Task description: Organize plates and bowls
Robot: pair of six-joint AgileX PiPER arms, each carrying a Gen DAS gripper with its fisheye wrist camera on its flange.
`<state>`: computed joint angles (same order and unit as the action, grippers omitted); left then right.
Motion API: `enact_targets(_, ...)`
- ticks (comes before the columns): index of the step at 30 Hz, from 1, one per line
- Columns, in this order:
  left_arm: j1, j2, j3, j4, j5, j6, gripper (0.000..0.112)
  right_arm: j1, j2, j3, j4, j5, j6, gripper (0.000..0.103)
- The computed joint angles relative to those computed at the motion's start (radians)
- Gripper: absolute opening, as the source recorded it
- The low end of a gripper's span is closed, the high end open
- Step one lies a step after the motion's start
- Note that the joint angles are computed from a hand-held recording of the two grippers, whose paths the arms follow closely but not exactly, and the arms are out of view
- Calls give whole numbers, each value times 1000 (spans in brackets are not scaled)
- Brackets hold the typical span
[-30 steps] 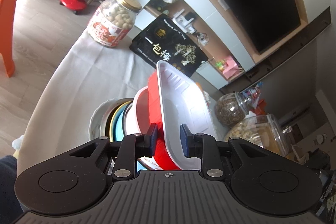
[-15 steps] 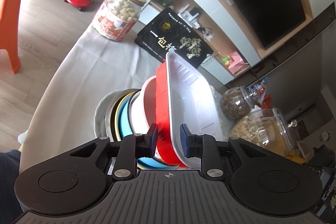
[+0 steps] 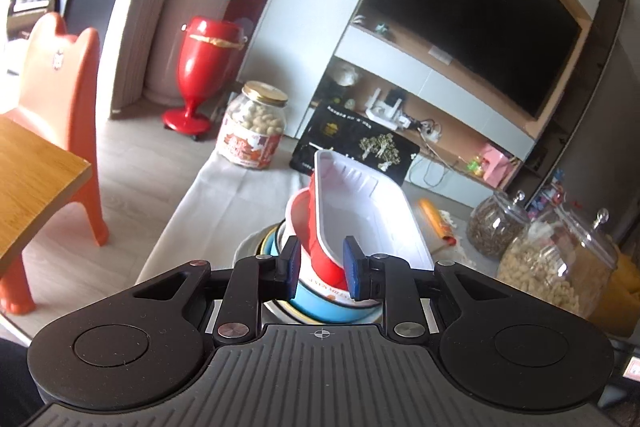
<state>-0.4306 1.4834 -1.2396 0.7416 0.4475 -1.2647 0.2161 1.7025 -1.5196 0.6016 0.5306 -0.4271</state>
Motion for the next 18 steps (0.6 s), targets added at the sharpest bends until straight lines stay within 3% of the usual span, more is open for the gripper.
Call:
enact_targets(2, -69, -23, 60, 74, 23, -56, 20, 4, -68, 100, -13, -15, -6, 58)
enact_targets(5, -130, -52, 121, 43, 24, -68, 15, 18, -150, 236, -40, -32, 5, 59)
enact_targets(11, -316, -59, 106, 144, 279, -171, 15, 41, -237, 365, -91, -28, 56, 60)
enact_targets(15, -384, -54, 89, 157, 358, -156, 15, 48, -271, 384, -133, -25, 98, 61)
enact_targets(18, -395, -49, 80, 133, 372, -117, 15, 54, -288, 393, -170, -32, 129, 63)
